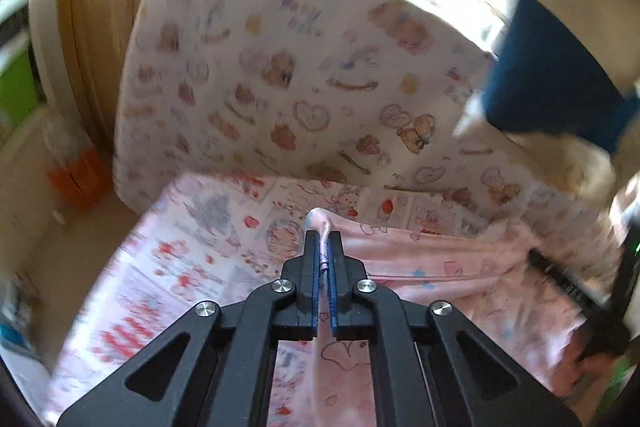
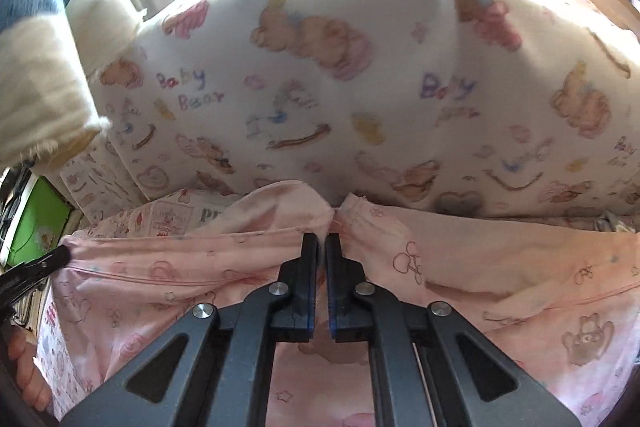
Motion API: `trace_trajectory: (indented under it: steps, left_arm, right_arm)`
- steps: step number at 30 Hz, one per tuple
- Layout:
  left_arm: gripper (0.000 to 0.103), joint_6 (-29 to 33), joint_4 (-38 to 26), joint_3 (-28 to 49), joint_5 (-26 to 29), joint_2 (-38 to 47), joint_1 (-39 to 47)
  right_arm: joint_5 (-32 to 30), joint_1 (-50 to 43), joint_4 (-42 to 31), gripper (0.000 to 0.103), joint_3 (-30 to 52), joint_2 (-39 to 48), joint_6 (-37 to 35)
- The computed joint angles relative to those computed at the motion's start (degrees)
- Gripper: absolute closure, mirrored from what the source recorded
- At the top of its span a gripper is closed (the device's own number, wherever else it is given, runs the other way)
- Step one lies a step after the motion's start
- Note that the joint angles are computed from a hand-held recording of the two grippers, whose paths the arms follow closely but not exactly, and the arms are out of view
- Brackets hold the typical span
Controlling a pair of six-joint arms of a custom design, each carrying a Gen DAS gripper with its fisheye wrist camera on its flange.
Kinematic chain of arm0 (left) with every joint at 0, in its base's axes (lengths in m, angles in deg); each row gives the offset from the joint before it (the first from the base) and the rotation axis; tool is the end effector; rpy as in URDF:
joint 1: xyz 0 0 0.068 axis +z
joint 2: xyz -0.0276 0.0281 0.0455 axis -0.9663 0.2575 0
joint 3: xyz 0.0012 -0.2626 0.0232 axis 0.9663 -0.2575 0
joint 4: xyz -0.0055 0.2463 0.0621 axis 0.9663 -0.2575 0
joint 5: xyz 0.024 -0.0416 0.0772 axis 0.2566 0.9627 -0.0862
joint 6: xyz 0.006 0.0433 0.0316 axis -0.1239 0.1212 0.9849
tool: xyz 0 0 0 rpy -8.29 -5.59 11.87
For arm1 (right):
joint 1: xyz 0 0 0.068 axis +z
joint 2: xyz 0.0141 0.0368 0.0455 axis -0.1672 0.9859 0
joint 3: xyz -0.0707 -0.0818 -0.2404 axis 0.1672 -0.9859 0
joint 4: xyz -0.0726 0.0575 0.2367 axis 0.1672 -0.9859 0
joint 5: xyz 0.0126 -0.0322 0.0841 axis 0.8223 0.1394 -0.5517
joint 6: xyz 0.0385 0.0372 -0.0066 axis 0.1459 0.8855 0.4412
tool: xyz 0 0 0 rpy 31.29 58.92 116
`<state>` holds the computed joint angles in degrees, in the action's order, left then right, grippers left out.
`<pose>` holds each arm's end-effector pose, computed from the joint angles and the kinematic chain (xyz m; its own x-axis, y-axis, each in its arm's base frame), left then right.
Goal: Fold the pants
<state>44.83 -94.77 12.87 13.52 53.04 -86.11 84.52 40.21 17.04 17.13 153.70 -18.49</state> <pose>0.1737 -0.0370 0.1411 -0.7891 -0.1794 -0.5875 -0.0159 0.9621 -0.2723 0.1695 0.1763 0.1423 -0.7921 0.1394 -0.5942 0.0976 0.9900 0.1022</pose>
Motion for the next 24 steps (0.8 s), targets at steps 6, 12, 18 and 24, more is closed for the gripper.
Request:
trace_trajectory:
  steps: [6,12,18,24]
  left_arm:
    - [0.1,-3.9,-4.2,0.6,-23.0,-3.5,-9.9]
    - [0.1,-1.8,2.2,1.6,-21.9,10.1,-1.5]
    - [0.1,-0.5,3.2,1.3,-17.9,11.2,2.9]
    - [0.1,-1.2,3.5,1.9,-21.4,14.1,-0.5]
  right_arm:
    - [-1.2,-1.9,3.6,0.1,-4.8,-7.7,-4.2]
    - [-4.3,-2.7,10.1,0.096,-9.8,-11.5,-7.9]
    - [-6.0,-0.3,12.9,0.074,-8.9,-7.8,-8.7]
    - [-9.0,1.5,13.5,0.067,0.7,3.0,-11.4]
